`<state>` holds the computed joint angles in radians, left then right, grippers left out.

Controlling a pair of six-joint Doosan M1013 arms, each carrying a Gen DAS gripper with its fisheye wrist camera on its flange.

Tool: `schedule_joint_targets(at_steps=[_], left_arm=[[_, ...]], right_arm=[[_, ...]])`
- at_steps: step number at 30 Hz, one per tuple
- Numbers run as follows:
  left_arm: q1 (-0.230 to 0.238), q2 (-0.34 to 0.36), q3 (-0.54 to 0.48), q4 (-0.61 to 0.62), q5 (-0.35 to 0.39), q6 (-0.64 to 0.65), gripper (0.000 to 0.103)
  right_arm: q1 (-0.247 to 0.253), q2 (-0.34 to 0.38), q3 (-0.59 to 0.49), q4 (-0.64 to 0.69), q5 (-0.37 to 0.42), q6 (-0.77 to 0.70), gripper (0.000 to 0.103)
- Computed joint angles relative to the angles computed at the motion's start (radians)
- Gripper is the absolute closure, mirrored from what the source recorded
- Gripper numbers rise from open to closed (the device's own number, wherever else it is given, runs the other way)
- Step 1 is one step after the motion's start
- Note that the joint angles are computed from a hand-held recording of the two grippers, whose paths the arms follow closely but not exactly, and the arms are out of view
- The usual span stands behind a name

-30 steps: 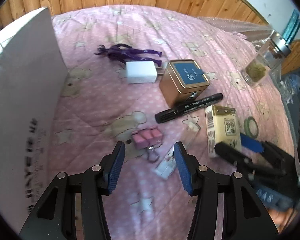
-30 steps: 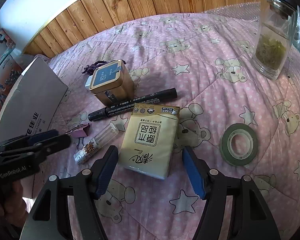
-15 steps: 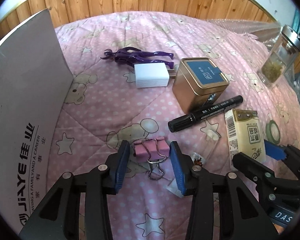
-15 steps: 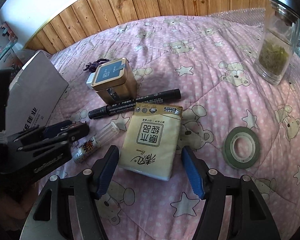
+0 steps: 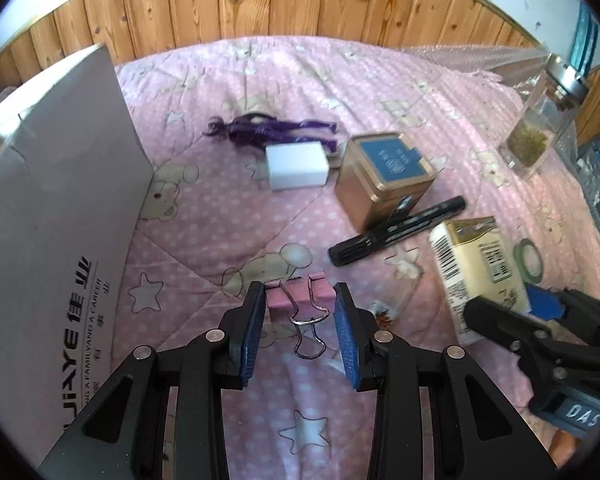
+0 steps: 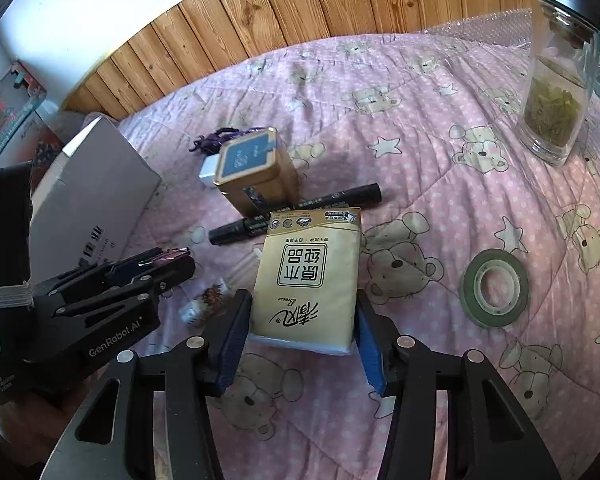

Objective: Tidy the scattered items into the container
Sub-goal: 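Grasp the pink binder clips with the left tool while the right tool grasps the tissue pack, then lift the binder clips and tissue pack and carry them toward the white box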

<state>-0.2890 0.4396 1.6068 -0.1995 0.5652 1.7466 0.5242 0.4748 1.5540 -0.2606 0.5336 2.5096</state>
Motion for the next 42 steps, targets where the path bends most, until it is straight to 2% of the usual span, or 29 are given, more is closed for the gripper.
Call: schedule_joint_targets(at_steps=[17,42], left_arm=[[0.019,-0.071,0.017,-0.171,-0.002,0.135,0.067],[0.074,-0.179,0.089,-0.272,-0.032,0.210,0.067]], right_arm=[[0.027,-0.019,-0.027,-0.005,-0.001,0.013,0.052],[0.093,-0.042,-0.058,-0.117,0.011,0.090,0.052]])
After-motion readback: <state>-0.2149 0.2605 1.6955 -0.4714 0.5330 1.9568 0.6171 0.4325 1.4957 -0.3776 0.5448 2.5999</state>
